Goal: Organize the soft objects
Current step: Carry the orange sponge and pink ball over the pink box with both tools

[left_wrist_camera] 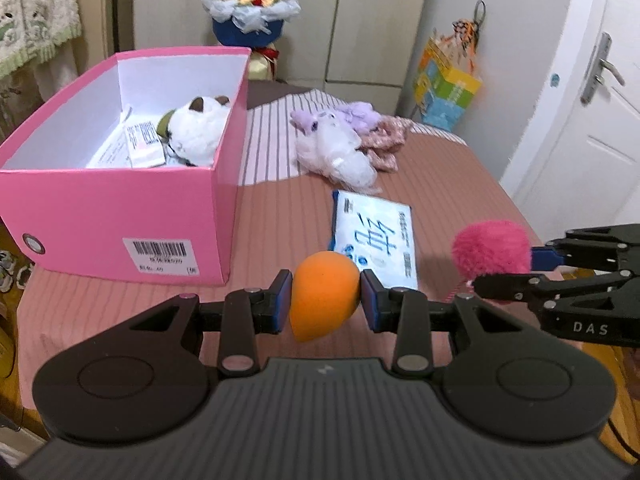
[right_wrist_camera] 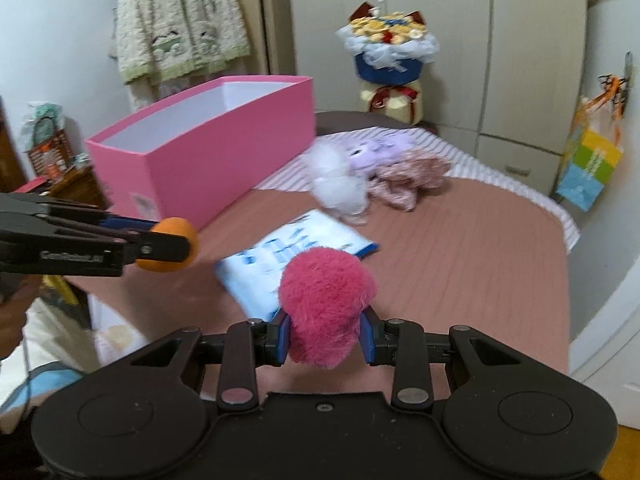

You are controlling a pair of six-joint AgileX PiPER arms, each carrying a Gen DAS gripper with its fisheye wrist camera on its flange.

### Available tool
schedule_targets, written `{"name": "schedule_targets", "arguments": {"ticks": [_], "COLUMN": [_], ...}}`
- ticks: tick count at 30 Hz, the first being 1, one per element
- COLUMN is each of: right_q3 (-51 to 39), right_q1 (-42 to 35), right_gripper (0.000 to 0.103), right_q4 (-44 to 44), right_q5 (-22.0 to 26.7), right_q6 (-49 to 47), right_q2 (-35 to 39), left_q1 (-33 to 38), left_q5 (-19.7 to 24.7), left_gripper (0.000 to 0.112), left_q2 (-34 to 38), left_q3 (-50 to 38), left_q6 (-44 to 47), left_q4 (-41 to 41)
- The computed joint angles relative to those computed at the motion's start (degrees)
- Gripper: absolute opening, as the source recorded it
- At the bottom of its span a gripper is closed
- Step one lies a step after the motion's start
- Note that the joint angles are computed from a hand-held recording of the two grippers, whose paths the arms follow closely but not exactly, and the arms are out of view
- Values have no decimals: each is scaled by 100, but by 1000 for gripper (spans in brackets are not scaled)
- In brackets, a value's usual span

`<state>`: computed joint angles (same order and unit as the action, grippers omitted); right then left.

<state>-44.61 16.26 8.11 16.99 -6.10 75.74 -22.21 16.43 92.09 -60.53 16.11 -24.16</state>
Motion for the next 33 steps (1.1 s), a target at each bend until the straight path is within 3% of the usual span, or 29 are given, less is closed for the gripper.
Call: {"name": "schedule_targets", "arguments": {"ticks": [3, 6, 9, 17, 20, 24, 33], "right_q3": [-135, -358, -629, -1570, -1857, -2402, -3722], "right_q1": [89, 149, 344, 593, 742, 951, 1223], "right_gripper": [38, 38, 38, 38, 38, 39, 39], "right_q4": [679, 1353, 1340, 1557, 1533, 1544, 1380], "right_q5": [312, 725, 1077, 2093, 2192, 2268, 2179], "right_q6": [-556, -1098, -1142, -1317, -1259, -1220, -1107], "right_q2": [-29, -7, -5, -6, -5, 185, 1190], "left_q1": [355, 653, 713, 1358, 1617, 1863, 2645], "left_q5": [731, 1473, 1607, 2600, 2965, 2933, 2926], "left_gripper": [35, 35, 35, 35, 35, 35, 35], "left_q2": [-109, -237, -538, -1140, -1212, -1298, -835], "left_q3": [-127, -336, -309, -544, -814, -1031, -1596], "left_q6": [1082, 1349, 1141, 1478, 1500, 1484, 2072], "left_q4": [-1002, -1060, -562, -637, -623, -489, -1286]}}
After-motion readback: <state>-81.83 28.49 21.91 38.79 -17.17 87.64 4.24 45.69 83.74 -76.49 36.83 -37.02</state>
